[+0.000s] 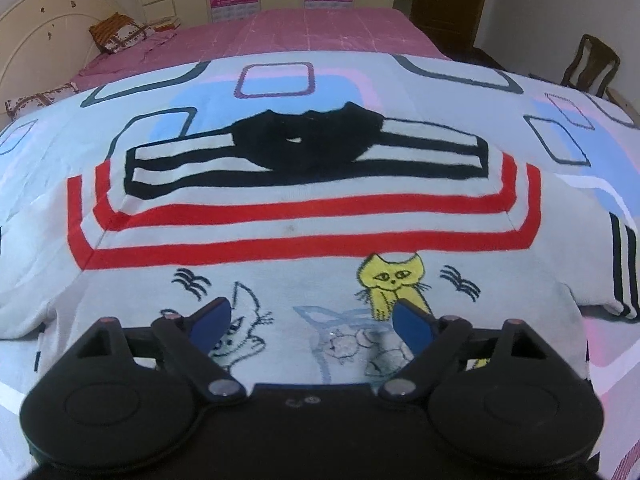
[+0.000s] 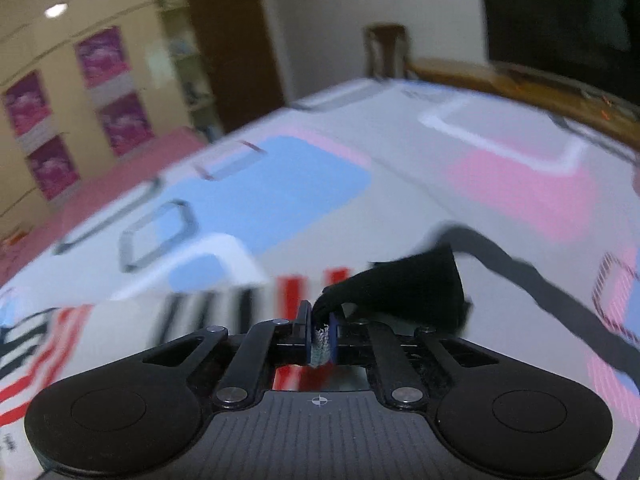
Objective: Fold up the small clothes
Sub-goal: 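Carry the held sleeve across the sweater body with the right gripper and release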
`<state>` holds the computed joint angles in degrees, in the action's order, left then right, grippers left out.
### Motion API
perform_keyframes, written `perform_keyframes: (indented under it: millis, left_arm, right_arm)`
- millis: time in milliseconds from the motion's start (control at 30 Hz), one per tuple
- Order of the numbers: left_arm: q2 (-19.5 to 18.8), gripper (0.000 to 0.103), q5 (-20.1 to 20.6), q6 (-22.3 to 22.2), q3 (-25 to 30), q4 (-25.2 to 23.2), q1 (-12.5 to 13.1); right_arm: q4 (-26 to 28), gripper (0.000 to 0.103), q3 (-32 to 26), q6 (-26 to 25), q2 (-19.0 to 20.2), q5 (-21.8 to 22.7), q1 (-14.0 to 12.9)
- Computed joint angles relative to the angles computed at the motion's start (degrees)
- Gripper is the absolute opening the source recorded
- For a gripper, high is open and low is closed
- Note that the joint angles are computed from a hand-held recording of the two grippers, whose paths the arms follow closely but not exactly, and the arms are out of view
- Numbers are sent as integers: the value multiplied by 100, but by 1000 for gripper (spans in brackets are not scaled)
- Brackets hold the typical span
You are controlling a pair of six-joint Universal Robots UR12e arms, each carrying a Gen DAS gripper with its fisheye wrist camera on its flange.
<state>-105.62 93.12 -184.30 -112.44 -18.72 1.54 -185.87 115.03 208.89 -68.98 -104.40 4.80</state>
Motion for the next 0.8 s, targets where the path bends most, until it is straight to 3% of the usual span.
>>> perform_keyframes:
  millis: [167,333,567,700,733,800]
  left_arm:
    - [94,87,-124,-88,-79,111,197]
    - [213,88,-224,7,-211,202,448]
    - [353,88,-472,108,-386,257,827]
    - [392,88,-829,196,-431,178,1000]
    - [392,88,-955,220,-434,158,1035]
    - [392,88,-1243,261,-441,100,1099]
  right_arm:
    - [-479,8,-362,-766,107,329,427]
    - [-472,8,-803,-1169,323,956,888]
    - [226,8,-1468,-1312,830,1734,1481]
    - [667,8,-1689,-1308,1037,1874,1636]
    - [779,10,-1700,-1286,1046,1971,1630]
    - [860,39,-1694,-1288,1033,2080,1656]
